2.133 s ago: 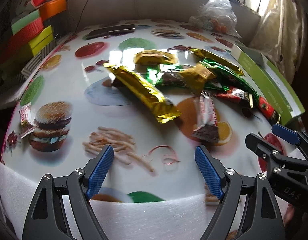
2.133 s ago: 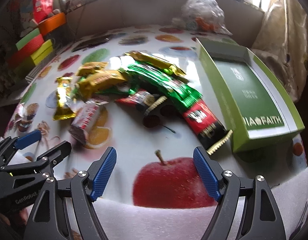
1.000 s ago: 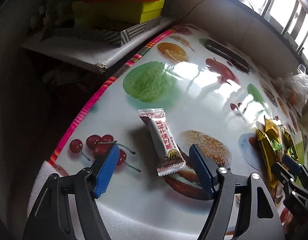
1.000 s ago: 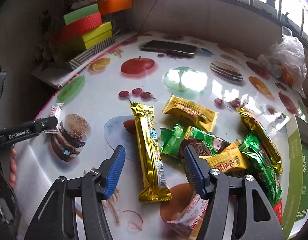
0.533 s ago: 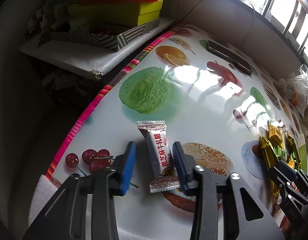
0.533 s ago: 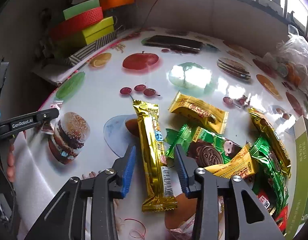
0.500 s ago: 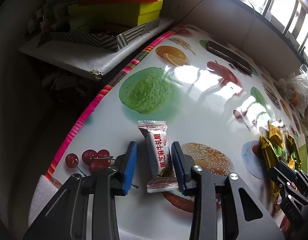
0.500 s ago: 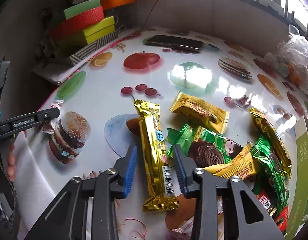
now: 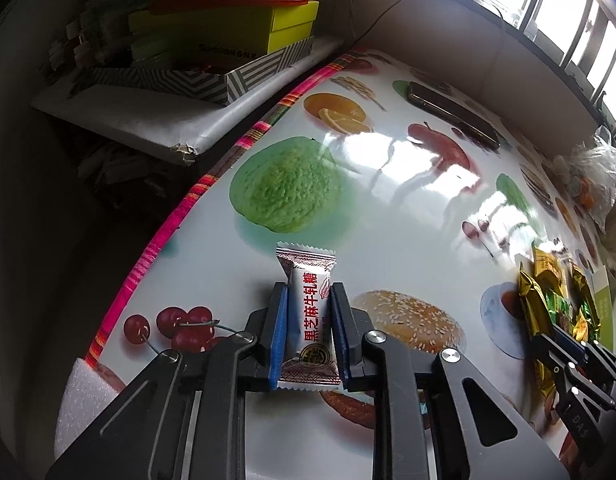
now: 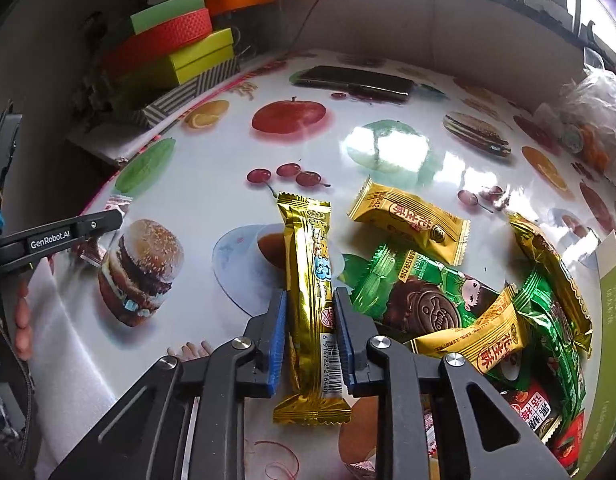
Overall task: Organize snacks
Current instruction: 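Grasp the red-and-white candy with the left tool while the right tool grasps the gold bar, then carry the candy and gold bar with both tools over the green box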
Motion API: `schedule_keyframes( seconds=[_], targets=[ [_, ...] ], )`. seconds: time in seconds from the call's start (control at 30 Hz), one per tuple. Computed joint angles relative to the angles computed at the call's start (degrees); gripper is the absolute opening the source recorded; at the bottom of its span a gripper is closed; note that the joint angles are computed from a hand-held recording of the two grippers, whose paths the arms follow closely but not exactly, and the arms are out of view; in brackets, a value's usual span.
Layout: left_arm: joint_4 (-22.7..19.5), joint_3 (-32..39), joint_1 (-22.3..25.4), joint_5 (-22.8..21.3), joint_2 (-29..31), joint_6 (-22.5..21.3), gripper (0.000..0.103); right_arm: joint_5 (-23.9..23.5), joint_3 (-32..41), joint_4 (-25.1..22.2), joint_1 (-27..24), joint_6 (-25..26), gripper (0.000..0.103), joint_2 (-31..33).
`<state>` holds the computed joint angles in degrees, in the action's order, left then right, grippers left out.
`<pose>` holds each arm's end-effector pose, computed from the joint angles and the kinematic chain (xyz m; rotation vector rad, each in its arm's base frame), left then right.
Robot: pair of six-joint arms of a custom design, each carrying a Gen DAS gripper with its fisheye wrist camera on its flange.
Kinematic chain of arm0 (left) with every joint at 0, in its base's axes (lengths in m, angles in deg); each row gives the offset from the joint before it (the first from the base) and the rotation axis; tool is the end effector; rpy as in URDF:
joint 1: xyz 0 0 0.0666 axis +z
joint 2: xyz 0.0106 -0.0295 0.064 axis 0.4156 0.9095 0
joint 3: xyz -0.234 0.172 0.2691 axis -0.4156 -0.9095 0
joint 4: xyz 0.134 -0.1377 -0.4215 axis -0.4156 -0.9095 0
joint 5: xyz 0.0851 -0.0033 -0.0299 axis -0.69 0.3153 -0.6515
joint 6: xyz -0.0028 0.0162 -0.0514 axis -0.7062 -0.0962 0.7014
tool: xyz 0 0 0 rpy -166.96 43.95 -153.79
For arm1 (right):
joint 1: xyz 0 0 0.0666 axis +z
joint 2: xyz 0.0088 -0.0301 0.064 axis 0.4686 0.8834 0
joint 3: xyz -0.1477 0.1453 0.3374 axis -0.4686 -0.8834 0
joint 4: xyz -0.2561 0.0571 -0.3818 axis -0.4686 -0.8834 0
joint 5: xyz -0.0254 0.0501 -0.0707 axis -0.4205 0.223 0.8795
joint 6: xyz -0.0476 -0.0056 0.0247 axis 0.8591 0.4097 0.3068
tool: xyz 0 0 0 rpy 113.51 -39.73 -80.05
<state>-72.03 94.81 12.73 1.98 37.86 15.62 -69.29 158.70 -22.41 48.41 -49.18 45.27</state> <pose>0.4524 -0.0825 0.3408 -0.9992 2.3787 0.0801 0.5821 0.2293 0.3350 -1.0296 2.3835 0.4403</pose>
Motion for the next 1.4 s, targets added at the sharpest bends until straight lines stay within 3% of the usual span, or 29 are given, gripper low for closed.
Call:
schedule_keyframes(
  seconds=[0.5, 1.4],
  targets=[
    [1.9, -0.4, -0.8, 1.3, -1.3, -1.6, 0.020, -1.3, -0.7, 1.2, -0.2, -0.9, 0.022, -1.0],
    [2.9, 13.2, -10.3, 2.3, 6.6, -10.4, 0.020, 0.0, -2.2, 2.1, -7.2, -4.2, 0.022, -7.3]
  ],
)
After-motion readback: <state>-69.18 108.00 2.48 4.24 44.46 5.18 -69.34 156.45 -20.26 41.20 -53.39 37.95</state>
